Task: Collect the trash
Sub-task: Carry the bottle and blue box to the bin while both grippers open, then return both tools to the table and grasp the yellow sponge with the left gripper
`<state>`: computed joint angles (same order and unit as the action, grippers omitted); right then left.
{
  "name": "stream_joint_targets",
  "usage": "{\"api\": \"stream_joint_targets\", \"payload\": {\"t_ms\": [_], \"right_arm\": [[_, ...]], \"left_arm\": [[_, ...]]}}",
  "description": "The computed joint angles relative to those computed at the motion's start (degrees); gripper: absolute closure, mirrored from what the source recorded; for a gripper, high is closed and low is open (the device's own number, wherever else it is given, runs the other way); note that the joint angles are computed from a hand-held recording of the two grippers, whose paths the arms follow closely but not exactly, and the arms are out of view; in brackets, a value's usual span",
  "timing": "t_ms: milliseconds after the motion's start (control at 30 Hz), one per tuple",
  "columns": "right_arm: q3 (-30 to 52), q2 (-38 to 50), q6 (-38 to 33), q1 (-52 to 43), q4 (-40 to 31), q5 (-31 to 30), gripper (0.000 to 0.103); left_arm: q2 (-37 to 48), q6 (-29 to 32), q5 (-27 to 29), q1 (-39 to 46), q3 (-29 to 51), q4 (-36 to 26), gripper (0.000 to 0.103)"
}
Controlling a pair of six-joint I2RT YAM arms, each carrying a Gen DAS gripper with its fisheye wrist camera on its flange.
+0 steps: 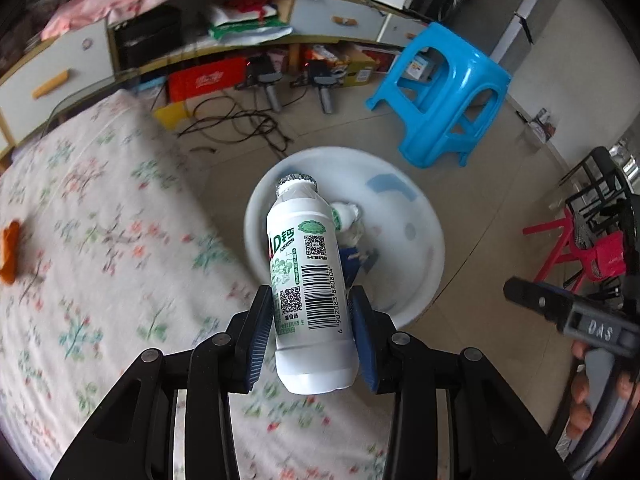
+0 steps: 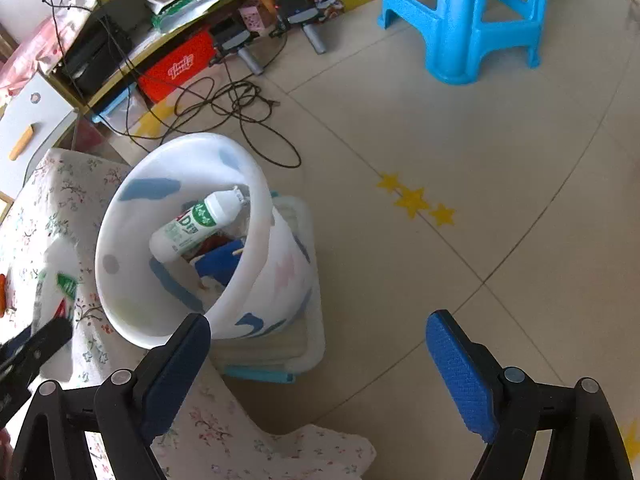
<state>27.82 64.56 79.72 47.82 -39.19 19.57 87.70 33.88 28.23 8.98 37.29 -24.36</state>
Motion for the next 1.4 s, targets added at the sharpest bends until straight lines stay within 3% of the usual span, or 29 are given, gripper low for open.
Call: {"api": "stream_joint_targets", "payload": {"t_ms": [67,133,167,200,367,567,800,1000,1167,1400], "right_arm": [[-0.2,-0.2,-0.3,-0.1,-0.2,0.1,0.012],[-0.2,-0.2,-0.4,-0.2,-0.4,0.1,0.012],[-0.3,-0.2,-0.4,-0.2,-0.3,0.1,0.012],[-0.4,-0.2,-0.4,-0.2,-0.3,0.1,0.012],[-0.2,-0.1,-0.1,0.1,-0.4,0.5,0.012],[2.0,2.6,0.8,2.2,0.3,0.8,0.012],[6.6,8.5,1.2,5.2,2.4,0.6,0.012],[11.9,15.0,0.0,7.0,3.7,0.7,0.012],[16.1,20.3,-0.9,8.1,5.1,0.1,0.012],[25.7,30.5,-2.7,9.0,5.7,-1.0,0.012]], "left_arm": [[0.2,-0.9,1.4,-0.8,0.2,1.4,0.062],[1.0,-2.0,1.2,-1.1,1.3,1.2,0.044],[1.0,-3.1,0.8,-1.1,1.5,1.1,0.024],[0.5,-3.9,0.7,-0.8,1.3,1.6,0.015],[-3.9,-0.2,-3.0,1.5,-1.7,2.9,0.014],[-4.6,10.2,-1.3,11.8,-1.3,-1.6,0.012],[0.0,25.1,-0.2,27.5,3.0,-6.9,0.007],[7.4,31.8,-0.2,38.2,10.4,-9.5,0.006],[13.4,32.6,-1.3,43.1,16.9,-9.3,0.006],[24.3,23.5,-4.1,46.4,29.0,-6.5,0.006]]}}
